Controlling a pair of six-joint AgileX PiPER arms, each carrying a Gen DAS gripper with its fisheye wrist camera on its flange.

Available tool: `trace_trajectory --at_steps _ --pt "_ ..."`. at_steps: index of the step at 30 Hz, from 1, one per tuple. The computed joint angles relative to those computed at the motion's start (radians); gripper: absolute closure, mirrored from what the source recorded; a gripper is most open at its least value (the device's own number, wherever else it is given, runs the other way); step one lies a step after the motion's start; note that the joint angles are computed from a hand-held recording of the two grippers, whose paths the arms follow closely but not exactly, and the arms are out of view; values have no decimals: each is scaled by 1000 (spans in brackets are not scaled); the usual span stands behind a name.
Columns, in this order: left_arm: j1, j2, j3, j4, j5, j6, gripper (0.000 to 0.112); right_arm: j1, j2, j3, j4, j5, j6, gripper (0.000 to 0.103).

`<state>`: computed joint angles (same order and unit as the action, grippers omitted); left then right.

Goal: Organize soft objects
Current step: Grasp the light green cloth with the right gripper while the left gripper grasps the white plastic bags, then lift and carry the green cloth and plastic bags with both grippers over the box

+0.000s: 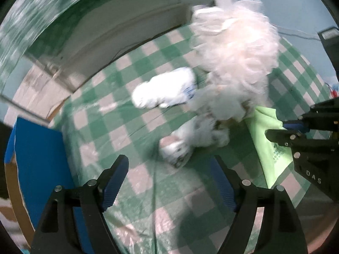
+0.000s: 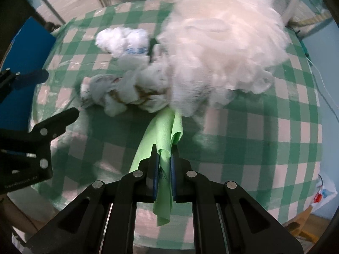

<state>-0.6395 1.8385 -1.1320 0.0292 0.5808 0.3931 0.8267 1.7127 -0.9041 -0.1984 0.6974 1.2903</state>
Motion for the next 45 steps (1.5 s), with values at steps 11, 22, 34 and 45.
trace_trajectory --at_steps 11,22,34,45 --pt "-98 79 -44 77 -29 -53 27 -21 -91 99 -10 -43 69 95" --pt "-124 144 -103 88 22 -78 48 -69 -143 152 -7 -63 21 95" --pt "-99 64 -9 44 -19 -42 57 -68 -160 98 -27 -20 -12 95" --pt "-73 -24 70 84 -38 -83 58 -11 -193 23 -78 85 14 95"
